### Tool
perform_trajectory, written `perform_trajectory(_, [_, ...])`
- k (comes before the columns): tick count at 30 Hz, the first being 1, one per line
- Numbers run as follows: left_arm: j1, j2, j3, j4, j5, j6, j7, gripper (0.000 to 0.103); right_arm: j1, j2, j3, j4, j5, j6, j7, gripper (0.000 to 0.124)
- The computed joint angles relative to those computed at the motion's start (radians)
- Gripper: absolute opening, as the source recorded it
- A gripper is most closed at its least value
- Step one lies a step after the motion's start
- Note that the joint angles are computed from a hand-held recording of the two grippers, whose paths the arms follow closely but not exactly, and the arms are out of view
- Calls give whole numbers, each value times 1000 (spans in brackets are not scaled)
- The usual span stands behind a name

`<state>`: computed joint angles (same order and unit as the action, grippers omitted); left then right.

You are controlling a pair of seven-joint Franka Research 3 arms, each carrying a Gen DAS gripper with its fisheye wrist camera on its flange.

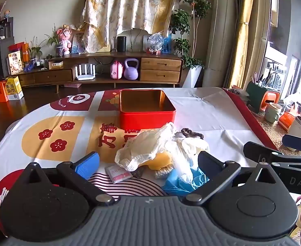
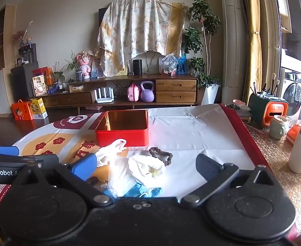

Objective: Organize soft objects

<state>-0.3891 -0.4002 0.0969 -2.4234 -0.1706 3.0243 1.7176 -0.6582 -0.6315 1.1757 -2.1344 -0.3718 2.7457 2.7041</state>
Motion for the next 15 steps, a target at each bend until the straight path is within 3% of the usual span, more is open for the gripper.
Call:
perform_trajectory(8, [-37,-1,32,2,-44,-4,30,103,-5,5,7,7,-4,-11,-2,103])
perform_trajectory(13, [-62,5,58,-12,-64,36,68,103,2,3,-1,4,-2,-5,2,103])
perform_trajectory(15, [-46,6,34,-5,-51,33,48,103,6,4,-4,1,-3,-2,4,103])
